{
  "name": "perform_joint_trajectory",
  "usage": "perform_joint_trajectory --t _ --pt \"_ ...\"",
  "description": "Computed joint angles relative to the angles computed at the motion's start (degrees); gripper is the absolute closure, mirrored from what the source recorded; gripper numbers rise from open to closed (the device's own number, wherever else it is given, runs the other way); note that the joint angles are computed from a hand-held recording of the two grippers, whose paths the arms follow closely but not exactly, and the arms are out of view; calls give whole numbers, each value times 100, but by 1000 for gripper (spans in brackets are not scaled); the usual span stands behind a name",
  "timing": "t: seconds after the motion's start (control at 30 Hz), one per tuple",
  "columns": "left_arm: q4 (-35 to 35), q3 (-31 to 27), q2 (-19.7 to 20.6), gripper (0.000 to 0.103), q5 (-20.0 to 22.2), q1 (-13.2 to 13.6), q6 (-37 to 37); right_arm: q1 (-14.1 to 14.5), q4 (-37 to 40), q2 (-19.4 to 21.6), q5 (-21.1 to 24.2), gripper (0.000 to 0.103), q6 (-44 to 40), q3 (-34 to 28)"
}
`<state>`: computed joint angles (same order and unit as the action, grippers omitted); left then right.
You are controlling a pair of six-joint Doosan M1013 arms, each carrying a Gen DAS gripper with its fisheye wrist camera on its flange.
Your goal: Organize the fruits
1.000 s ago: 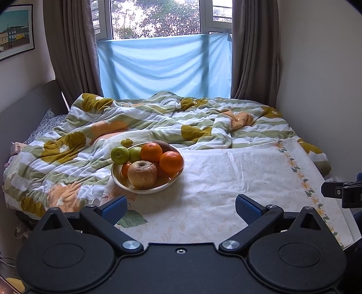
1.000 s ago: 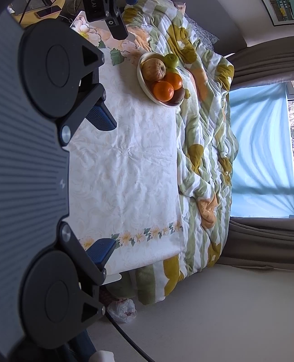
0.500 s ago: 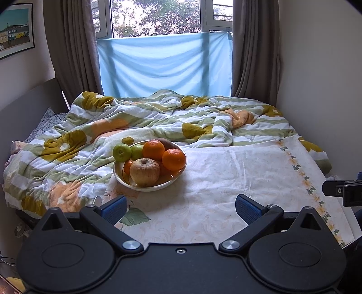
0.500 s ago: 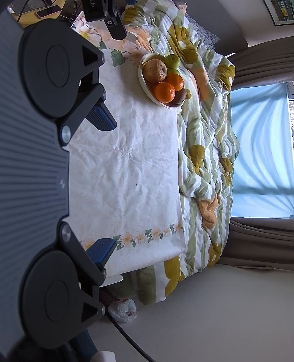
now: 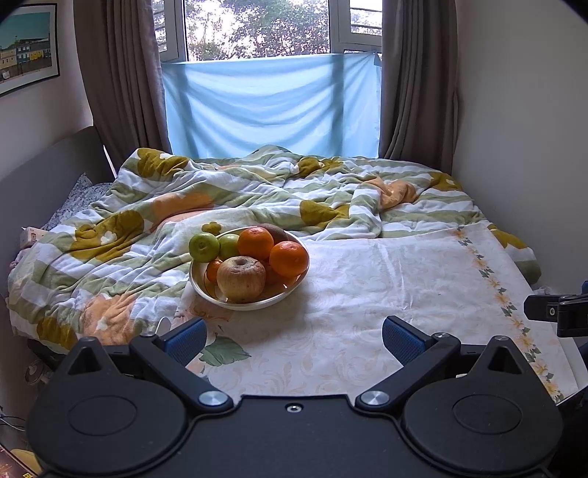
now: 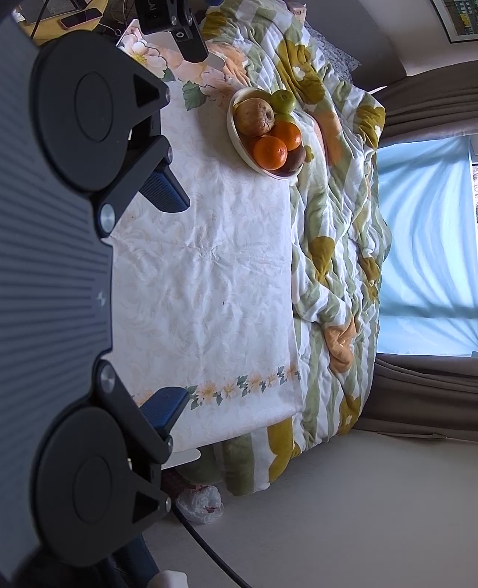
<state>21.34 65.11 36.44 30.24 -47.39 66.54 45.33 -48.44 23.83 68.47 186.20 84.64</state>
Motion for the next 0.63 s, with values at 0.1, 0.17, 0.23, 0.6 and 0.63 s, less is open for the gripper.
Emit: perform_joint_trajectory --t 0.1,0.17,0.23,0.6,0.63 --pt "1 -32 17 0 74 9 10 6 4 6 -4 0 -1 2" --pt "-51 -86 46 0 149 15 89 4 23 24 3 0 -29 -26" --pt "45 -116 65 0 210 10 -27 3 27 34 5 0 -43 -42" --pt "214 -133 100 0 165 48 -387 -9 50 53 9 0 -80 -84" --pt "170 -151 111 0 177 52 -337 -9 53 54 9 0 -81 -87"
